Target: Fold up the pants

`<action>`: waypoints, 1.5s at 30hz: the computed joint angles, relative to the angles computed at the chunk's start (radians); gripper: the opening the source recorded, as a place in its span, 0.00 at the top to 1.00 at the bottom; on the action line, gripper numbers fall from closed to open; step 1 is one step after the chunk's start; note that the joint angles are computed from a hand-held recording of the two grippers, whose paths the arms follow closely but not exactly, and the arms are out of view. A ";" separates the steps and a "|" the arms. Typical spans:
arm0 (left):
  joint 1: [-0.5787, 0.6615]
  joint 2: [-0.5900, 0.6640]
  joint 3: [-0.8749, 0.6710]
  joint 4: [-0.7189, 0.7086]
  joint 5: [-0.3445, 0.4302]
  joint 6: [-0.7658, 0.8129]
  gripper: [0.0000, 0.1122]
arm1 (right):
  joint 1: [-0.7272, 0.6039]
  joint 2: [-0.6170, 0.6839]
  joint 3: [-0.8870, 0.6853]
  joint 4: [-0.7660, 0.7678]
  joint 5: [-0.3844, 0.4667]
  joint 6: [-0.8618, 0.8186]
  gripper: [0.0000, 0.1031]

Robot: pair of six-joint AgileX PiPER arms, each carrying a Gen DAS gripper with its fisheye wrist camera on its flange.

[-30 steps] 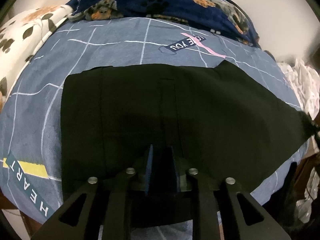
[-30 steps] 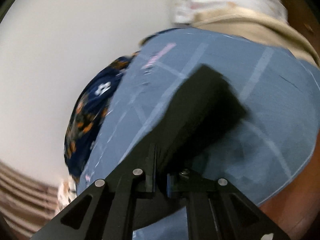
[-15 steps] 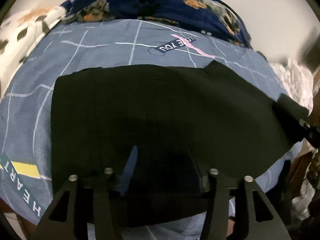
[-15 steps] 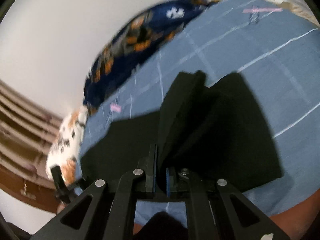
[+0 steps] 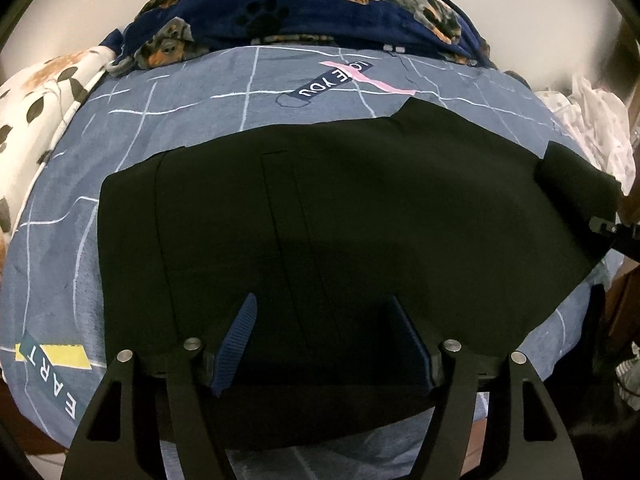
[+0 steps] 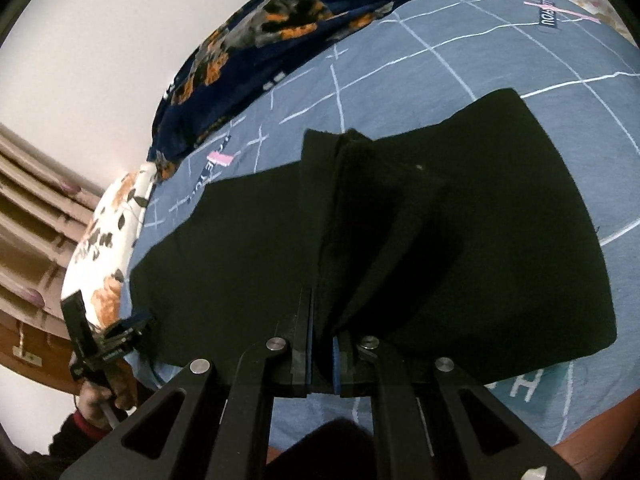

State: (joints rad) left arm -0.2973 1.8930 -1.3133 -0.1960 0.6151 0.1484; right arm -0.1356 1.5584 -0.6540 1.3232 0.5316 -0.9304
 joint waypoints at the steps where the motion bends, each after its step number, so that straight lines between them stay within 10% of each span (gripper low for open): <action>1: 0.000 0.000 -0.001 0.001 0.001 -0.001 0.38 | 0.016 0.008 -0.002 -0.002 -0.005 -0.002 0.90; 5: -0.001 0.000 -0.001 0.004 0.001 -0.003 0.38 | 0.073 0.019 -0.018 -0.073 -0.046 0.053 0.84; 11: -0.003 0.001 0.001 0.003 0.000 -0.003 0.34 | 0.077 0.025 -0.020 0.001 0.014 -0.035 0.50; 16: -0.007 0.001 0.002 0.015 -0.002 -0.012 0.33 | 0.075 0.025 -0.019 0.068 0.086 -0.131 0.49; 26: -0.009 -0.001 0.005 0.020 -0.003 -0.013 0.33 | -0.116 0.215 0.005 0.288 0.558 -0.353 0.41; 34: 0.002 -0.013 0.015 -0.052 -0.005 0.043 0.33 | -0.238 0.126 0.050 0.258 0.575 -0.333 0.41; 45: 0.035 -0.013 0.007 -0.139 0.022 0.088 0.33 | -0.072 0.292 0.016 0.295 0.586 -0.358 0.41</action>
